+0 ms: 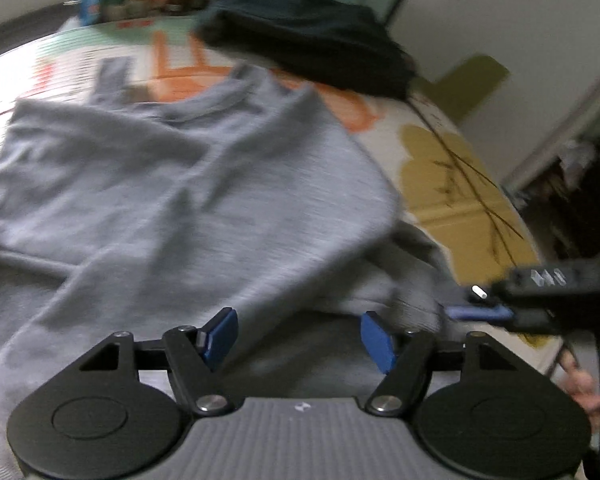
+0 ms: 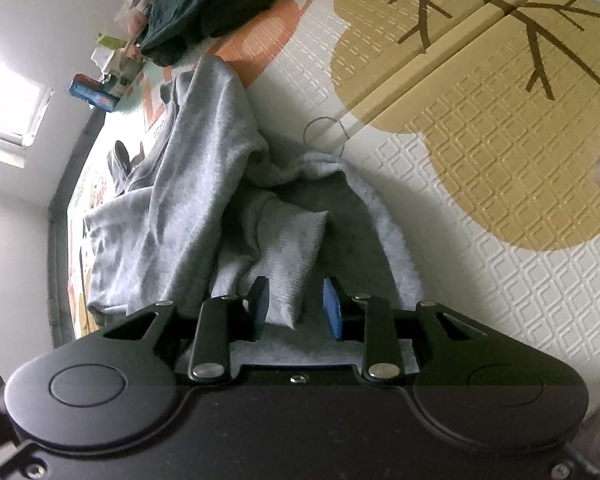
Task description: Fold clothes
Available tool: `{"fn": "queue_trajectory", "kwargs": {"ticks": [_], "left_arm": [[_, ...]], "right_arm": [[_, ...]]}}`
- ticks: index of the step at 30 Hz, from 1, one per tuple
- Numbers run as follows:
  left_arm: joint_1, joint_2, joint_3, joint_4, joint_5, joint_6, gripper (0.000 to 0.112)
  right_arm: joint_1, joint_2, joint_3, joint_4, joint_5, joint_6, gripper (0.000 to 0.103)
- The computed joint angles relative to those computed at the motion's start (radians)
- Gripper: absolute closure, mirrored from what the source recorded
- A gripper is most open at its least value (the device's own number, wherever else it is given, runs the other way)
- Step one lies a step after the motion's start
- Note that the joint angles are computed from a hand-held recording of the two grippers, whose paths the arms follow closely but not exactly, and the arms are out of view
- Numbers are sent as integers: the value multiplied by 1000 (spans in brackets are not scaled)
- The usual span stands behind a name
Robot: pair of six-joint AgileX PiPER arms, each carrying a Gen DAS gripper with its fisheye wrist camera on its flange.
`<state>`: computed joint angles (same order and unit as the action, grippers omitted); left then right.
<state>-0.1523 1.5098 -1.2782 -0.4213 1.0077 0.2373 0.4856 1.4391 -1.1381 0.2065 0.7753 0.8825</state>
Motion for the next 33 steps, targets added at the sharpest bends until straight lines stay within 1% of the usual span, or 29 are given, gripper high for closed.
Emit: {"fn": "queue_trajectory", "kwargs": {"ticks": [3,6,12,17,23,26,30,33], "left_arm": [[-27,20,3,-61,6,5,42],[-43,46,9,-107,-10,-23,41],[-59,101,0,-121,-40,-116,41],[-68,132,-10,-102,-70,-203,41],[-89,152,-18,-72,-105,-299,41],[-108,161,-21,-42,-124,-354,42],[-132,166,-17,-11,-147,-424,47],[-151,165,-18,22,-159,-478,56]], "right_arm": [[-5,10,10,12,-28,-1,71],[-15,19,17,23,-46,-8,69],[-44,35,43,70,-82,-44,69],[-70,39,68,136,-123,-106,69],[-121,63,80,274,-143,-265,69],[-148,85,73,345,-134,-366,69],[-186,118,64,453,-116,-515,69],[-212,140,60,523,-96,-625,73]]}}
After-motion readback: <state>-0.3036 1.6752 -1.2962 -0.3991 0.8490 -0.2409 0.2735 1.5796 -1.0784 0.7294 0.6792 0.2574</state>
